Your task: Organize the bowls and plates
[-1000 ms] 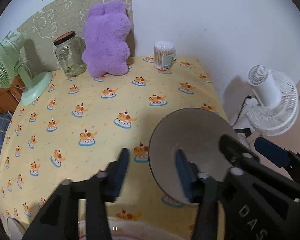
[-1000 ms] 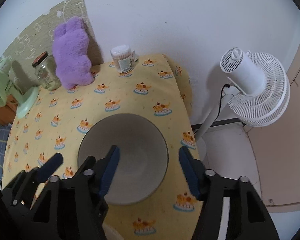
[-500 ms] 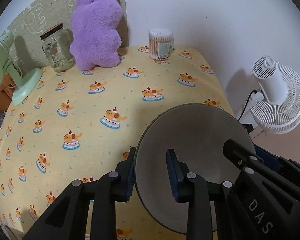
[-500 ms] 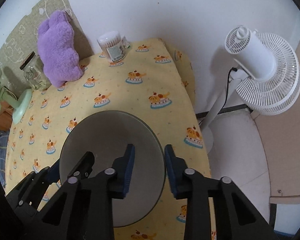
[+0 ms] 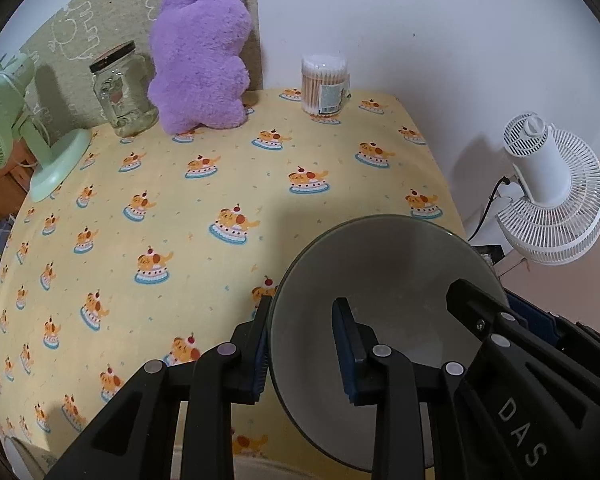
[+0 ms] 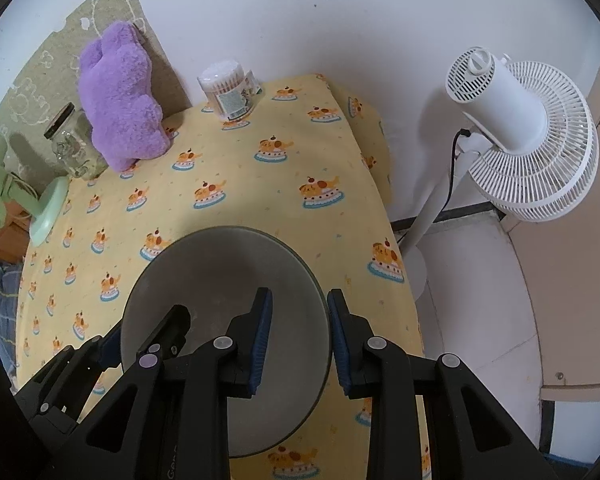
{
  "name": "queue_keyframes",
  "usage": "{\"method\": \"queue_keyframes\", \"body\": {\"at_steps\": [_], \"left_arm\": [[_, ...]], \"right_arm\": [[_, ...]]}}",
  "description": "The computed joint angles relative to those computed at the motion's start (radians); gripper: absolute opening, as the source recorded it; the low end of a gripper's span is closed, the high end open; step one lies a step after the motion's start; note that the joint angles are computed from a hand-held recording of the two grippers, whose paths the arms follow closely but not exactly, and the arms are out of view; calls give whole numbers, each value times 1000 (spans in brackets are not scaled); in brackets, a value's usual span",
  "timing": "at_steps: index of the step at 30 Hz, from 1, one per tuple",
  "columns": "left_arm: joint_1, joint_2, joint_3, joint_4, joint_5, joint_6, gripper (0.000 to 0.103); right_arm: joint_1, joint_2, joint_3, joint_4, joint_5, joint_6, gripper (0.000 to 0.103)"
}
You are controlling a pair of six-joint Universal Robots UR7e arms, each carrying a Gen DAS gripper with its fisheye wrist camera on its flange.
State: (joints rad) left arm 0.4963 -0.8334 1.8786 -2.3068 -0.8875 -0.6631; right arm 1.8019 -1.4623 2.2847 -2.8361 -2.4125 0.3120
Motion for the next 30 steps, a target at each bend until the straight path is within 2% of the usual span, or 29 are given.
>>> {"method": "queue_keyframes", "body": {"at_steps": [9,17,30], "left_arm": [[-35,-101,56,60,-3,-65,28],[-70,-220,114,154,-7,-119,28],[-99,-450,214,250,-6,-137,28]], "right_arm": [[86,-28,-2,111,-25,87,32],[202,-32,-23,262,-50,197,32],[400,56,-96,478,-100,501,32]]}}
